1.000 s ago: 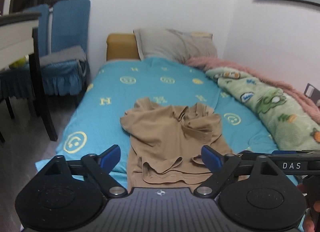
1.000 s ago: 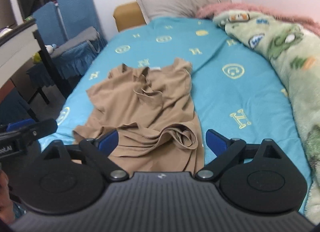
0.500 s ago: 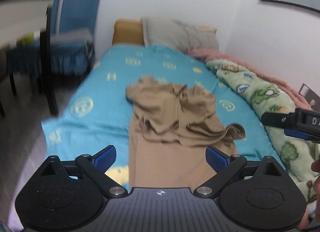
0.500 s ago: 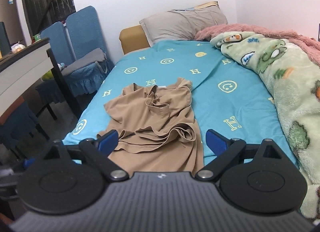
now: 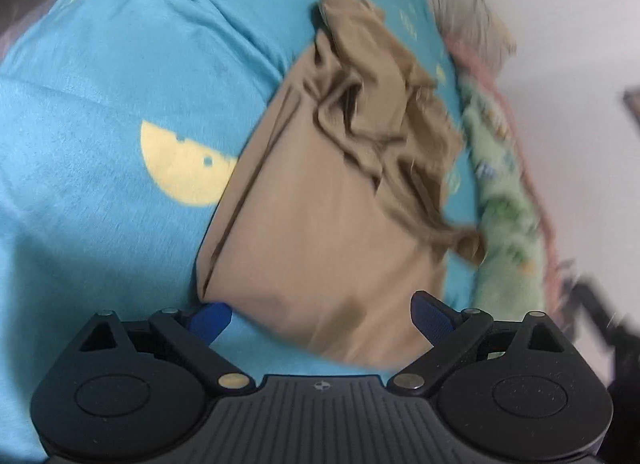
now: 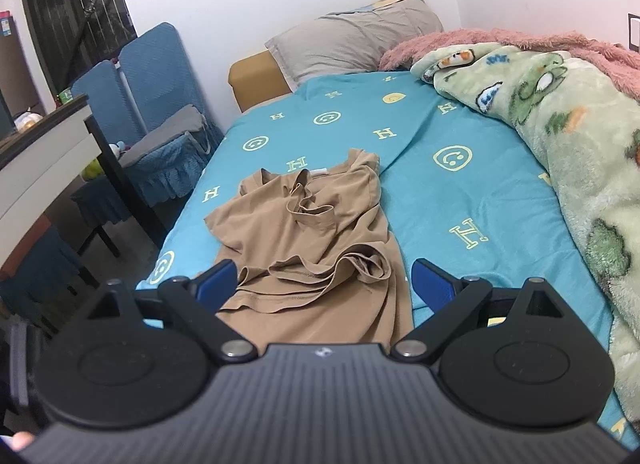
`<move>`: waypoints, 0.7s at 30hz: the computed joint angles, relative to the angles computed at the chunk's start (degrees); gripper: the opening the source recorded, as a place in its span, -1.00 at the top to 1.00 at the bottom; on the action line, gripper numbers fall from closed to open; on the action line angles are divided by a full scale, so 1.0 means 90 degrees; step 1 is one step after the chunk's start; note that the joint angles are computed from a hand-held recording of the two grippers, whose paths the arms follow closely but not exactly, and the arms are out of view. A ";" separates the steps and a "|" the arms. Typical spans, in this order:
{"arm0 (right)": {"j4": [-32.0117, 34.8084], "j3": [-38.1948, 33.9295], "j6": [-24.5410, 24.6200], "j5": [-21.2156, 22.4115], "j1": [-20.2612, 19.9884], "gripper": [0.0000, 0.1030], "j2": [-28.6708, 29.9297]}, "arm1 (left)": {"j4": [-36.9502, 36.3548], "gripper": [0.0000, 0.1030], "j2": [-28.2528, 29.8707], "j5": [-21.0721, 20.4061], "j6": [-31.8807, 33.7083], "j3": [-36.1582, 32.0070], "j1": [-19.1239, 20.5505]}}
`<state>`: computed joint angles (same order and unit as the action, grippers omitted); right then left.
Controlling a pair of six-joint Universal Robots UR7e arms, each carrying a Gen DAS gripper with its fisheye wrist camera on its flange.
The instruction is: Fold clothes
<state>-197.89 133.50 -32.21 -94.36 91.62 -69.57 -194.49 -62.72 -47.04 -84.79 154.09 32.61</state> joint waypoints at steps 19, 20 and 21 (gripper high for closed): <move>0.0971 -0.0111 0.0910 0.0319 -0.0241 -0.85 -0.0205 | -0.1243 0.01 0.0761 0.0720 -0.1105 0.0398 -0.0332; 0.1356 -0.0161 0.1205 0.0506 -0.0347 -0.85 -0.0295 | -0.1156 0.13 0.0740 0.0724 -0.1184 0.0397 -0.0326; 0.1850 -0.0225 0.1601 0.0773 -0.0499 -0.85 -0.0386 | -0.1083 0.18 0.0718 0.0733 -0.1238 0.0395 -0.0319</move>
<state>-181.25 131.48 -17.80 -87.41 87.13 -73.04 -204.23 -56.26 -40.44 -95.93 157.64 29.73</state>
